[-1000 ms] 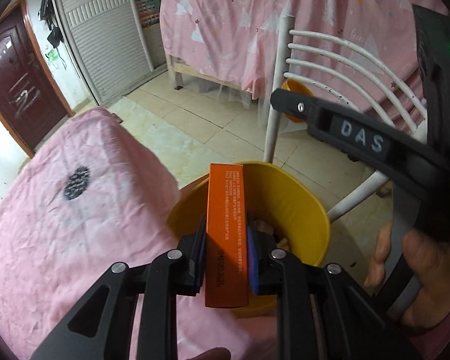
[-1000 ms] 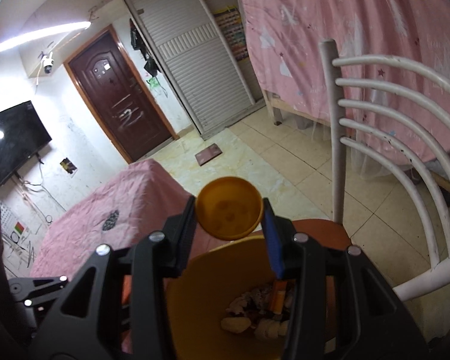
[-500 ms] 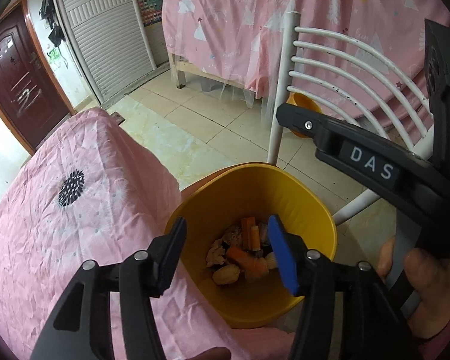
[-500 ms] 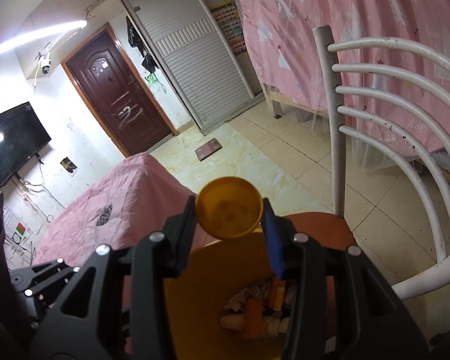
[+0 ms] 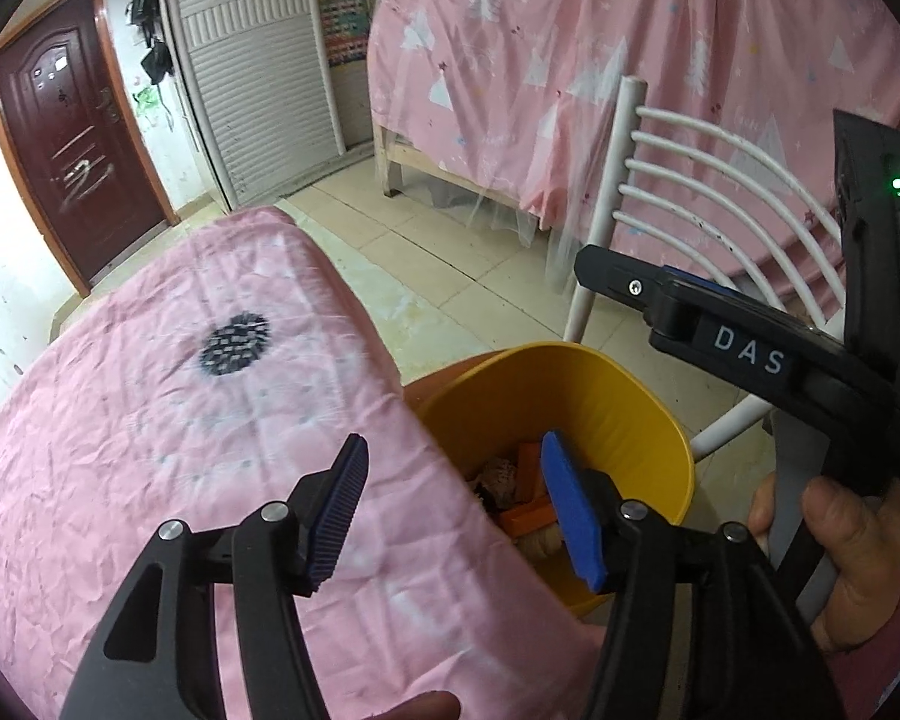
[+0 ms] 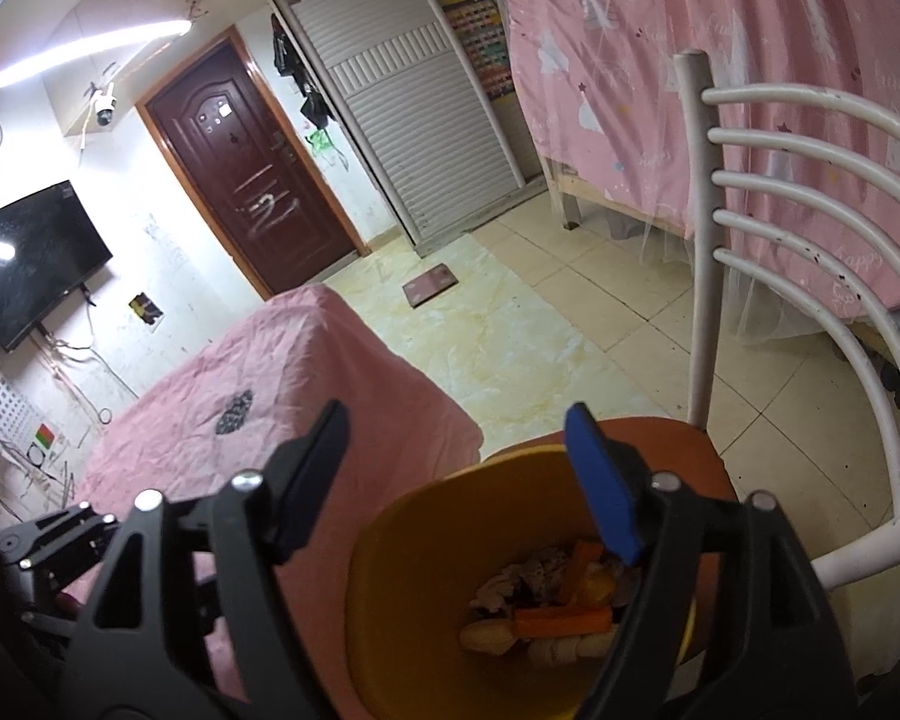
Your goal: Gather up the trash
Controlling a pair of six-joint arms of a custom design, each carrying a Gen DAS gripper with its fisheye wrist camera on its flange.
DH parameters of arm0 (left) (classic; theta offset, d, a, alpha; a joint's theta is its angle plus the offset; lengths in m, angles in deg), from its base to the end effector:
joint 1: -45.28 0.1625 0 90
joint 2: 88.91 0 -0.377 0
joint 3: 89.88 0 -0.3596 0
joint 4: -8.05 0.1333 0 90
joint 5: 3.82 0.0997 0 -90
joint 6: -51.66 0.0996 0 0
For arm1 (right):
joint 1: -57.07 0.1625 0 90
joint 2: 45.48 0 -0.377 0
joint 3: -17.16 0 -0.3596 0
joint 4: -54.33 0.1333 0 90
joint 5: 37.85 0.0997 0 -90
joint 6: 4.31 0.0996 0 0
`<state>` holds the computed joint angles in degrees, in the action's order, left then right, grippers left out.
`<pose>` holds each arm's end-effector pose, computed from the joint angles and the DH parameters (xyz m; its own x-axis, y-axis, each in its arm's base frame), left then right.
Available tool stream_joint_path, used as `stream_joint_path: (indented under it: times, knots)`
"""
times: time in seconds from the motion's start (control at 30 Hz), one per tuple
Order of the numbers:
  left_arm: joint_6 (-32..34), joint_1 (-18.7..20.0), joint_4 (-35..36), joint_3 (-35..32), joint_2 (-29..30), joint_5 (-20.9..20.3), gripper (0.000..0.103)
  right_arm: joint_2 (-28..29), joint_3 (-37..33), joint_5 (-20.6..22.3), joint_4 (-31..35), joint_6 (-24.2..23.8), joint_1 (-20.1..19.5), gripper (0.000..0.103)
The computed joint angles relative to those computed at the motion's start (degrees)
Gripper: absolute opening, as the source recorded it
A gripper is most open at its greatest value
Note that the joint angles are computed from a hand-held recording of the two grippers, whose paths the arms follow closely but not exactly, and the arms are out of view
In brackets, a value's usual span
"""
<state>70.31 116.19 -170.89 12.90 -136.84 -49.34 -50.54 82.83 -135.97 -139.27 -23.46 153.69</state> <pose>0.0016 -0.6164 0.1454 -0.6739 0.1197 -0.7290 0.5133 0.7856 -0.3455 0.1982 -0.6738 -0.1217 -0.9118 -0.2558 0.3213 -0.4059 0.6803 -0.6102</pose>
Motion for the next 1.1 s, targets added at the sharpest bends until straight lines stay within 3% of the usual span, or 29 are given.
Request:
stream_joint_path:
  times: [0.17,0.3,0.5,0.8,1.1]
  knots:
    - [1.9,0.5,-4.4,2.9,-3.4,-0.4,0.06,0.8,-1.3,-0.4,0.3,0.1,1.6,0.088]
    - [4.8,1.2,-11.1,6.0,-5.8,-0.3,0.073,2.3,-3.5,-1.7,0.9,-0.8,3.7,0.096]
    - [6.8,3.3,-17.0,9.3,-10.3,-0.9,0.086,6.0,-8.6,-3.3,3.5,-2.4,7.9,0.097]
    - [13.0,7.3,-27.6,13.0,-16.2,-0.9,0.089,13.1,-18.2,-3.3,9.5,-4.3,13.2,0.097]
    - [15.9,12.2,-32.4,14.0,-21.1,-1.2,0.089,21.0,-29.2,-3.9,15.3,-5.8,17.4,0.097]
